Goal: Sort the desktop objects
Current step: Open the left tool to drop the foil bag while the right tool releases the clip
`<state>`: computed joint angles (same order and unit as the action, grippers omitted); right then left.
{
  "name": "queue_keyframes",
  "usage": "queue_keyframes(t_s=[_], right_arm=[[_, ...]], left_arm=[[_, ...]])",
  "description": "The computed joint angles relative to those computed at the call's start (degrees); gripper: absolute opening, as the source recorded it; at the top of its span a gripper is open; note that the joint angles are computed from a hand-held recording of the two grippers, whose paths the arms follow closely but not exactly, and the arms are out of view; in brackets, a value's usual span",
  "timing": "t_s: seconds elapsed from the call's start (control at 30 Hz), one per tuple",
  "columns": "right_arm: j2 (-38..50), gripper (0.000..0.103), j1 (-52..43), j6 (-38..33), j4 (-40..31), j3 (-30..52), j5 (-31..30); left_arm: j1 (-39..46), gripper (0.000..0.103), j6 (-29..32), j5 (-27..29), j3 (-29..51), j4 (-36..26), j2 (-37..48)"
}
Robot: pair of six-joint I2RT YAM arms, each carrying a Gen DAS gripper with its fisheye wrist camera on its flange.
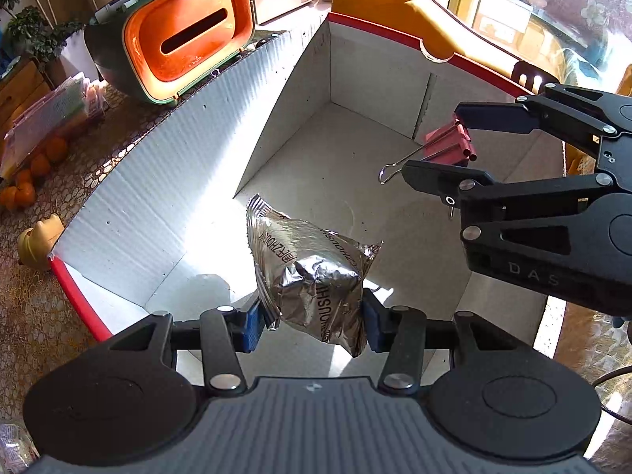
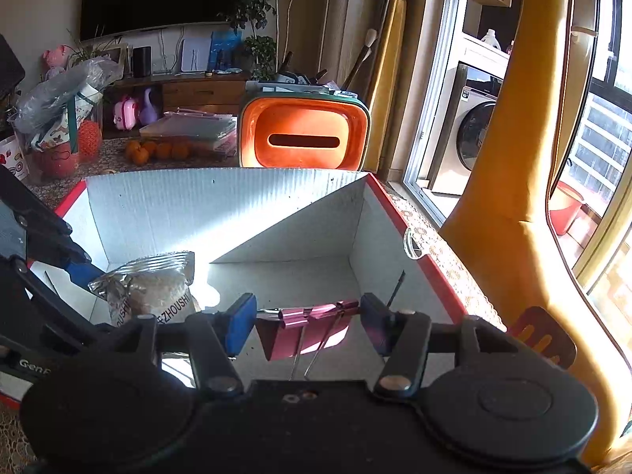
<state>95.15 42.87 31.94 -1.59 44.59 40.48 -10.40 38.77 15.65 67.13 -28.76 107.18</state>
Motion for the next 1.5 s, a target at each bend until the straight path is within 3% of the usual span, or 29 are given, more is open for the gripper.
queue_keyframes(t_s=[0.3, 0.5, 0.63, 1.17, 1.5], right_arm=[[1.56, 0.058, -1.79, 1.01, -1.26, 0.89, -4.28], [1.65, 0.062, -1.56, 1.69, -3.13, 1.38, -4.5], [0.3, 0.065, -1.29, 2.16, -3.62, 1.03, -3.9], [-7.99, 0.074, 5.32, 7.78, -10.7, 1.18, 0.17], [-8.29, 0.077, 13.13, 13.07, -17.25, 5.4, 4.99]], left_arm=[[-0.68, 0.054, 1.99, -1.88, 3.89, -6.1, 3.0], [-1.03, 0.069, 1.42, -1.42, 3.6, -5.07, 2.55], [-0.39, 0.071, 0.71, -0.49, 3.06, -4.98, 0.95], [9.67, 0.071, 1.1, 12.69, -10.63, -0.48, -16.73], [20.52, 0.071, 6.09, 20.45, -15.92, -2.78, -26.07]])
